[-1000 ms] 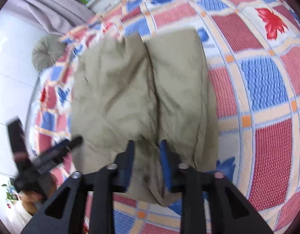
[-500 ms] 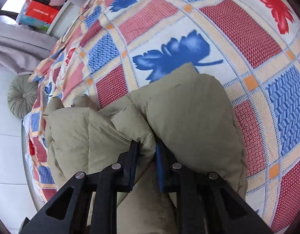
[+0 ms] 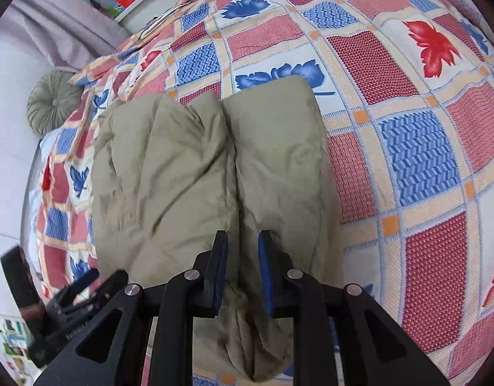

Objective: Fold large clothes
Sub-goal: 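Lower the folded bundle onto the quilt and press it flat with both tools, then open both tools and pull them back from the folded jacket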

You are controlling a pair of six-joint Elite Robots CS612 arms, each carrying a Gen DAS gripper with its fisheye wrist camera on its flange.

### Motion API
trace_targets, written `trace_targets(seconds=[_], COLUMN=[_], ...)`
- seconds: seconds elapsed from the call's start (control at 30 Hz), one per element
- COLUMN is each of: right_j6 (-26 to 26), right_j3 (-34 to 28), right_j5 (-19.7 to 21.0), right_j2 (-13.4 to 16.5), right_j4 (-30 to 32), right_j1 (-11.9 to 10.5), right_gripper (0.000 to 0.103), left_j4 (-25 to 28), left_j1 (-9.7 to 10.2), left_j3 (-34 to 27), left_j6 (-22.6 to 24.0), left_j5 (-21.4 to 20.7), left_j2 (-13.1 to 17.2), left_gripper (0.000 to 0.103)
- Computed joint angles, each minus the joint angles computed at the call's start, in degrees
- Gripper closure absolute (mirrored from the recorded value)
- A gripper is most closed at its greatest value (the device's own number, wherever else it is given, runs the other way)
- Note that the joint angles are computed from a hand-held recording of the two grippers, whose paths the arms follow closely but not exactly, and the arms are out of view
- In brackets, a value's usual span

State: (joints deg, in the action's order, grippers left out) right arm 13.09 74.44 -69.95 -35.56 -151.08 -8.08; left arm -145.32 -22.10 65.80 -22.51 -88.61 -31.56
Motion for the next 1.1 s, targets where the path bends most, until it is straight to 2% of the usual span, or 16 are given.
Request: trace_targets(seconds=[0.1, 0.23, 0.33, 0.43, 0.63, 0.7, 0.77, 0.93, 1.03, 1.1], right_j6=[-1.95, -2.22, -1.34, -2.87, -3.45, -3.74, -3.78, -4.58, -4.52, -4.83], right_j3=[2.73, 3.18, 3.58, 4.18, 6.90, 8.24, 9.54, 12.13, 13.75, 14.38], right_j5=[-1.63, -3.37, -2.52, -1.79, 0.97, 1.31, 1.37, 1.62, 1.13, 0.97], right_j2=[-0.92, -0.32, -0.85, -1.95, -4.92, -6.25, -7.62, -10.86, -12.87, -13.90], right_j4=[0.59, 1.94, 1.86, 2.54, 3.78, 3.89, 4.44, 5.99, 6.10, 6.23], right_j1=[0.24, 0.37, 0.06, -0.19, -1.18, -1.24, -1.16, -1.01, -0.86, -0.79], right_gripper=[0.082, 0.082, 0.082, 0.081, 0.081, 0.077, 0.065, 0.063, 0.055, 0.054], left_j4=[0.40, 0.59, 0.43, 1.21, 2.00, 1.85, 1.54, 2.45, 3.03, 3.67], left_j1=[0.05, -0.33, -0.46, -0.57, -0.99, -1.05, -1.11, -1.66, -1.73, -2.08], left_j3=[0.12, 0.74, 1.62, 2.34, 5.75, 7.32, 8.99, 12.71, 14.65, 15.72], left_j6=[-0.76, 0.24, 0.74, 0.60, 0.66, -0.05, -0.43, -1.14, -1.23, -0.63], left_j5=[-0.53, 0.65, 1.09, 1.30, 1.81, 1.37, 1.01, 2.31, 1.31, 2.62], left_j2=[0.06, -0.61, -1.39, -2.22, -5.63, -7.08, -8.60, -12.48, -14.75, -16.11], left_gripper=[0.000, 0.000, 0.000, 0.000, 0.000, 0.000, 0.000, 0.000, 0.000, 0.000])
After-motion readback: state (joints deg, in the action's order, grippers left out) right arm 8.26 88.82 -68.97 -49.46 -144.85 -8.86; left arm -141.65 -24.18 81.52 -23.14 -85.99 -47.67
